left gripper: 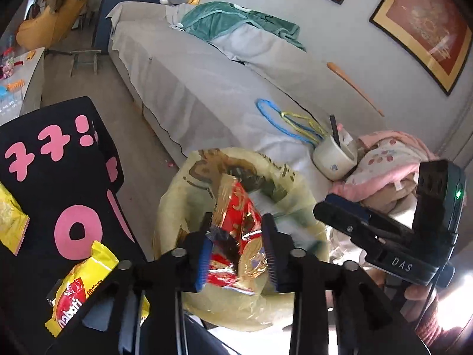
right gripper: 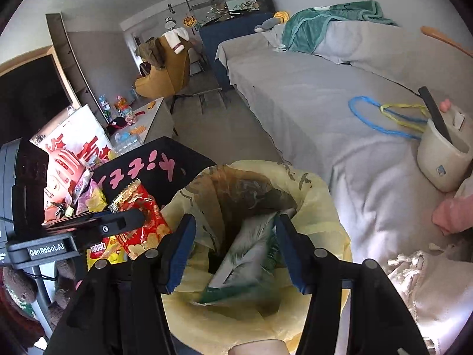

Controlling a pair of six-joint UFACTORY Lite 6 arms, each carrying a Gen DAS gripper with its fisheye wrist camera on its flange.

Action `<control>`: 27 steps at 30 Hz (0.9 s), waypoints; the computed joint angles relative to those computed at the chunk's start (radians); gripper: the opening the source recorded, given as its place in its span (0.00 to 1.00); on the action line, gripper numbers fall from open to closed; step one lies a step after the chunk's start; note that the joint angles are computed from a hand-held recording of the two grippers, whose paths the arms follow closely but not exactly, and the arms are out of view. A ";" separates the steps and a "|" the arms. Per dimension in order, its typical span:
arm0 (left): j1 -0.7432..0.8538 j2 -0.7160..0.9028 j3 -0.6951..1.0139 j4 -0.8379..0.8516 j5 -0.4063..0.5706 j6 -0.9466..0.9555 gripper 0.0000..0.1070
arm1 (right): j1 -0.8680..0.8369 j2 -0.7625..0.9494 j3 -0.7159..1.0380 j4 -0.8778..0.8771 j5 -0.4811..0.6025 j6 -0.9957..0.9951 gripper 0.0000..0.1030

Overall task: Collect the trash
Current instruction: 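Open both tools to drop the wrapper and carton into the bin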

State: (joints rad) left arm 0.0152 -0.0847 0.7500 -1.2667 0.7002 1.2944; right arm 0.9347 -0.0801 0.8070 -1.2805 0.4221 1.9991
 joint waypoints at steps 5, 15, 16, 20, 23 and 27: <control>0.063 -0.007 0.012 0.021 0.095 -0.027 0.34 | 0.046 -0.033 -0.019 -0.004 0.065 0.039 0.55; 0.082 0.096 0.150 -0.030 0.239 -0.084 0.46 | 0.134 -0.111 -0.037 0.072 0.269 0.007 0.59; 0.077 0.101 0.156 -0.033 0.233 -0.081 0.47 | 0.130 -0.120 -0.045 0.071 0.263 0.009 0.59; -0.003 0.185 0.221 0.033 0.187 -0.135 0.49 | 0.129 -0.135 -0.060 0.059 0.268 0.014 0.59; -0.051 0.224 0.206 0.082 0.132 -0.164 0.49 | 0.145 -0.163 -0.092 0.031 0.310 0.043 0.59; -0.098 0.186 0.117 0.135 0.055 -0.135 0.49 | 0.105 -0.242 -0.173 -0.001 0.271 0.087 0.59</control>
